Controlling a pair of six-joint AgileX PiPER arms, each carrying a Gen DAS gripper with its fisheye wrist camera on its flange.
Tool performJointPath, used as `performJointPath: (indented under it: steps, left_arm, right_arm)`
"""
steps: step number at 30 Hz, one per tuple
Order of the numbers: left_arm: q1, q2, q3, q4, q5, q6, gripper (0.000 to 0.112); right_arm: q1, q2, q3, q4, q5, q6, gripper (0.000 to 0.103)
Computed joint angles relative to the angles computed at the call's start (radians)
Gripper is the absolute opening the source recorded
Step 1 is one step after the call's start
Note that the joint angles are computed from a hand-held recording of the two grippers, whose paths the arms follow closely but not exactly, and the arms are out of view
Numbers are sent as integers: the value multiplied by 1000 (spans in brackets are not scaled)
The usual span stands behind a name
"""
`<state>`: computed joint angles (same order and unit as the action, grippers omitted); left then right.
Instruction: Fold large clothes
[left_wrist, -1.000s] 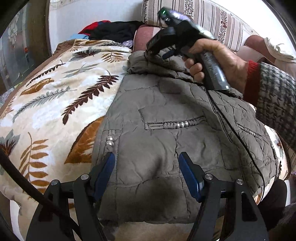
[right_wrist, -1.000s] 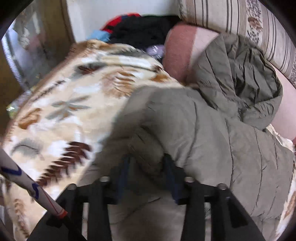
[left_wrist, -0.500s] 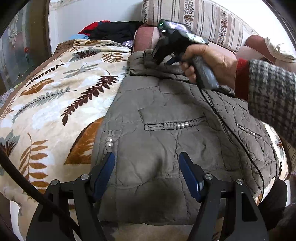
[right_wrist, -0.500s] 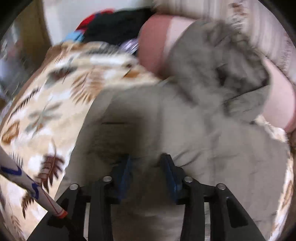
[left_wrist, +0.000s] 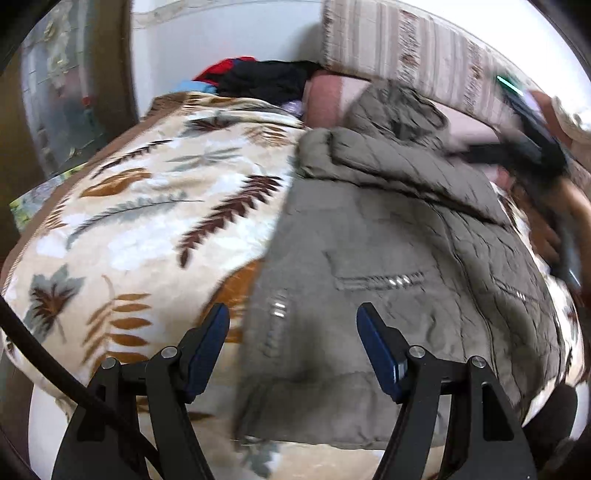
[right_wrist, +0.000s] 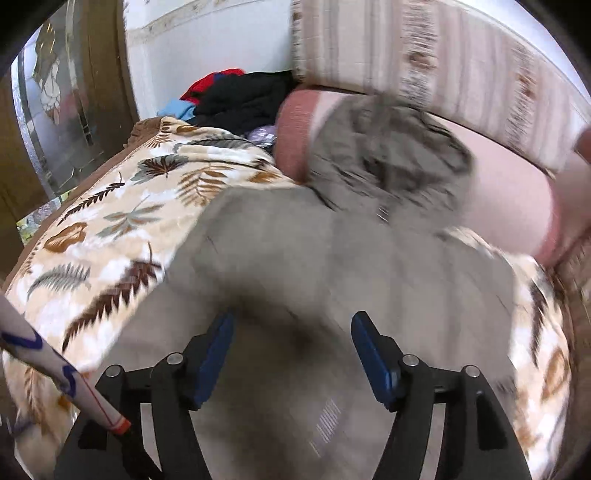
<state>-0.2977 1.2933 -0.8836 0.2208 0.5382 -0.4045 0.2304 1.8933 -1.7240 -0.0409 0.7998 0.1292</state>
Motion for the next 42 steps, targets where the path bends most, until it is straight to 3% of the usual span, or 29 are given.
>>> performJointPath:
  steps: [3, 9, 15, 18, 20, 22, 24, 27, 30, 31, 32, 33, 34, 35, 42]
  left_arm:
    - [75, 0, -26, -66, 28, 69, 71]
    - [244, 104, -105, -353, 86, 357, 74]
    - [336, 295, -198, -672, 178, 632, 75]
    - [357, 382, -223, -825, 231, 752, 75]
    - [364, 438, -227, -910, 260, 810, 76]
    - [363, 431, -197, -979, 235, 862, 86]
    - [372, 432, -184, -1041, 254, 903, 87]
    - [363, 424, -164, -1062, 253, 904, 87]
    - [315, 393, -141, -1009, 236, 854, 86]
    - [291, 387, -143, -973, 231, 818, 74]
    - [275, 388, -151, -937, 232, 781, 51]
    - [253, 389, -157, -898, 235, 735, 43]
    - [239, 388, -161, -899, 242, 715, 34]
    - [230, 379, -159, -896, 240, 699, 31]
    - [174, 228, -84, -781, 237, 624, 30]
  right_arm:
    - [-142, -199, 266, 93, -43, -84, 81]
    - [-496, -422, 589, 235, -66, -289, 85]
    - [-813, -444, 746, 493, -53, -571, 86]
    - [-930, -408, 789, 658, 1, -722, 86]
    - [-966, -385, 813, 744, 35, -797, 86]
    - [-977, -366, 838, 797, 50, -849, 86]
    - [-976, -358, 876, 840, 51, -899, 86]
    - [-971, -325, 919, 897, 73, -965, 86]
    - [-926, -376, 997, 925, -1, -1009, 85]
    - [-905, -399, 1013, 907, -23, -997, 78]
    - [-894, -409, 1015, 887, -32, -982, 60]
    - [-892, -413, 1007, 874, -15, -979, 51]
    - [-907, -421, 1000, 878, 15, -983, 34]
    - [-929, -422, 988, 882, 47, -989, 25]
    - [-1033, -548, 1009, 848, 170, -1052, 20]
